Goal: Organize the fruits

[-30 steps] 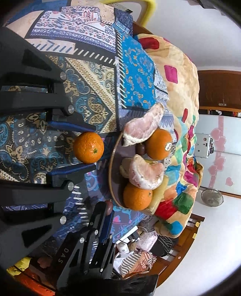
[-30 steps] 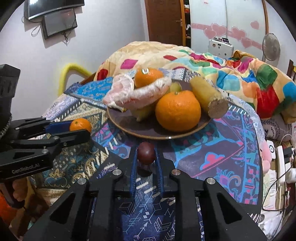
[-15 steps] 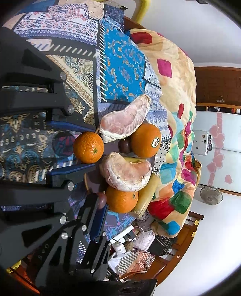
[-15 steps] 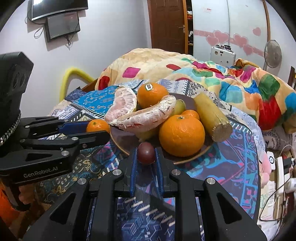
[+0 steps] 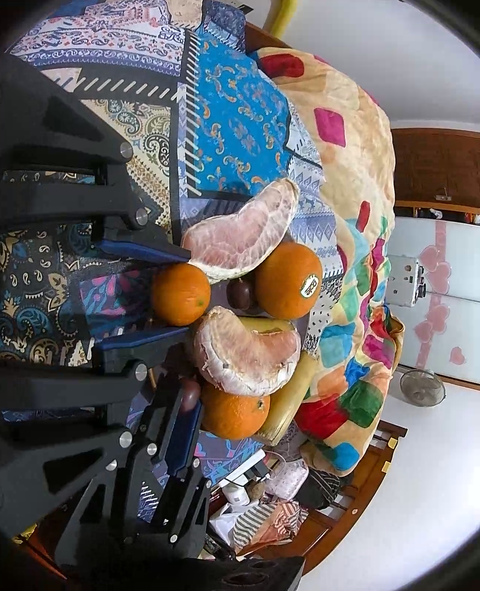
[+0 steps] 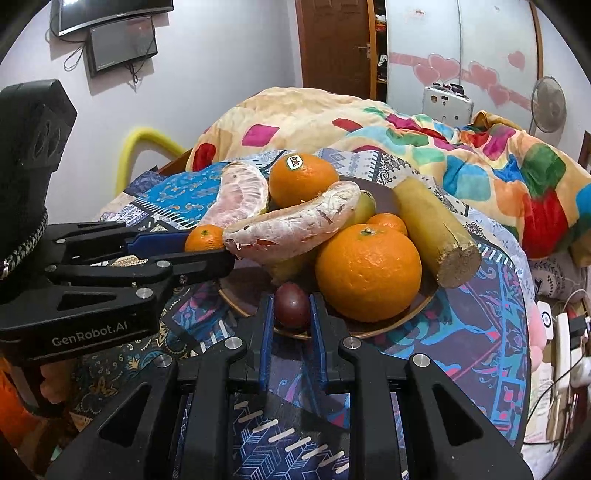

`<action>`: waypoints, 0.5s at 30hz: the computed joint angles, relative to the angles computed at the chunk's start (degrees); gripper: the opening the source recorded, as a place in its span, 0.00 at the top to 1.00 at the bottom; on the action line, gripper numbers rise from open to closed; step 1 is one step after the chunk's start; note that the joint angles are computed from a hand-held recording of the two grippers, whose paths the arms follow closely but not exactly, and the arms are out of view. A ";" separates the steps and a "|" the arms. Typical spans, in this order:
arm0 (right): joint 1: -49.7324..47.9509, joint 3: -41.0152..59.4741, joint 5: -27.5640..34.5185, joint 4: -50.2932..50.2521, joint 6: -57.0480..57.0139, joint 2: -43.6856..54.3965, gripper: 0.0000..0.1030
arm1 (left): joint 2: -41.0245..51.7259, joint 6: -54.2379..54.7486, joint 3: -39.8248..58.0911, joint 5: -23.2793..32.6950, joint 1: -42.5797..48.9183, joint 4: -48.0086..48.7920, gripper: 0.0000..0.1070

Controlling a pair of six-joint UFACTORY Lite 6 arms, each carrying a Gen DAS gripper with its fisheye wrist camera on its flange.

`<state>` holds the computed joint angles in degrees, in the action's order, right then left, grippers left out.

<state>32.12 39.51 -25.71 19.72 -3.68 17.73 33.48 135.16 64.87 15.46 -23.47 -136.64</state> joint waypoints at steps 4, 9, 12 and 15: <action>-0.32 0.26 0.30 -0.50 0.60 0.20 0.82 | -0.64 1.29 -0.67 0.46 0.09 -0.96 0.62; -0.05 -0.09 0.62 0.49 0.10 -0.41 0.82 | -3.45 4.38 -3.98 1.21 0.22 -4.13 0.62; 0.34 -1.28 0.54 1.96 -0.74 -1.93 0.81 | -7.44 11.45 -8.13 1.53 -0.13 -11.31 0.61; 1.24 -5.01 0.31 3.46 -1.11 -6.95 0.81 | -13.67 17.74 -13.40 2.02 -0.78 -17.87 0.61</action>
<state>33.36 34.50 -25.40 23.18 -4.79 10.79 19.81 152.90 51.46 17.48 -24.25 -154.50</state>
